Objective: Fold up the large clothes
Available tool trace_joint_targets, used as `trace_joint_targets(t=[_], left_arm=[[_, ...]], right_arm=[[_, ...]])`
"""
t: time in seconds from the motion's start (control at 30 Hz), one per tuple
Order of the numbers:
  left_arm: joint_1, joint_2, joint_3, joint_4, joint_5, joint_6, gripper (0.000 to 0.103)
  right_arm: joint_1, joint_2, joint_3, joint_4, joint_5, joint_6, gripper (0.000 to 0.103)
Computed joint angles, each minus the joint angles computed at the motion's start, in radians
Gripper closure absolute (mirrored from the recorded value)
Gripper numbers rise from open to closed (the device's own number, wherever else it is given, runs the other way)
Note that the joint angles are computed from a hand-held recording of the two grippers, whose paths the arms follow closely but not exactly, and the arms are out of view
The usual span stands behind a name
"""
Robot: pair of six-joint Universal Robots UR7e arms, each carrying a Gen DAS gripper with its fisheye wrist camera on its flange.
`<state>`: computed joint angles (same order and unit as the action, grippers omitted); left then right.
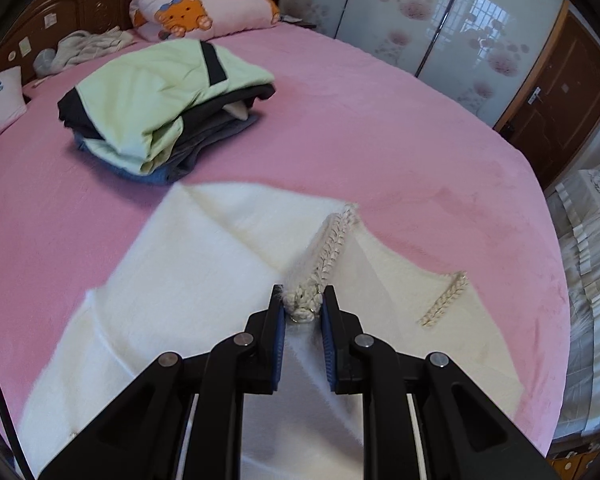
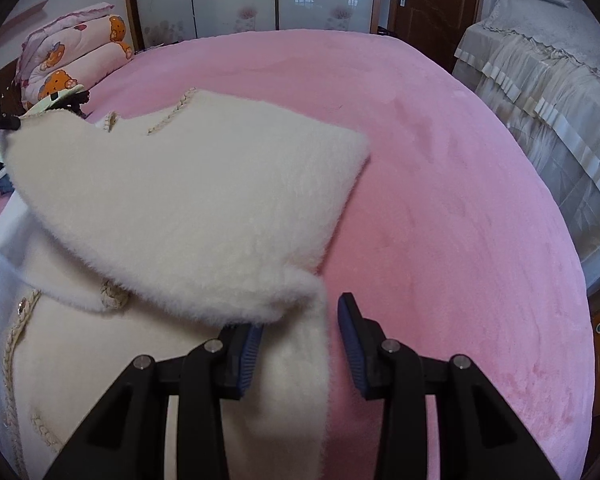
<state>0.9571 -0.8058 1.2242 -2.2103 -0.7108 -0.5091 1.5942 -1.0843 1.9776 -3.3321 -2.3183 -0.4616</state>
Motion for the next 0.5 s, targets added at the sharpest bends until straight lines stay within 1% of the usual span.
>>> trace_joint_targets(t=[0.07,0.13,0.27,0.33,0.37,0.4,0.5], left_arm=[[0.004,-0.003,0.002,0.037,0.002,-0.010,0.089],[0.003,-0.006,0.012,0.048,0.009,0.002,0.089],[-0.003,-0.007,0.028,0.055,0.015,0.030,0.089],[-0.008,-0.008,0.032,0.076,0.015,0.020,0.089],[-0.008,-0.010,0.036,0.079,0.014,0.016,0.089],[-0.008,-0.012,0.041,0.083,0.013,0.009,0.089],[-0.006,-0.022,0.055,0.099,0.006,-0.021,0.089]], right_arm=[[0.005,0.011,-0.008,-0.014,-0.014,-0.031,0.065],[0.012,0.012,-0.011,-0.028,-0.018,-0.054,0.065],[0.005,-0.028,-0.014,0.000,0.045,-0.037,0.066],[0.002,-0.039,-0.018,0.020,0.071,-0.062,0.069],[-0.001,-0.044,-0.020,0.036,0.085,-0.074,0.075],[-0.003,-0.049,-0.023,0.062,0.097,-0.069,0.080],[-0.012,-0.065,-0.017,0.078,0.125,-0.029,0.083]])
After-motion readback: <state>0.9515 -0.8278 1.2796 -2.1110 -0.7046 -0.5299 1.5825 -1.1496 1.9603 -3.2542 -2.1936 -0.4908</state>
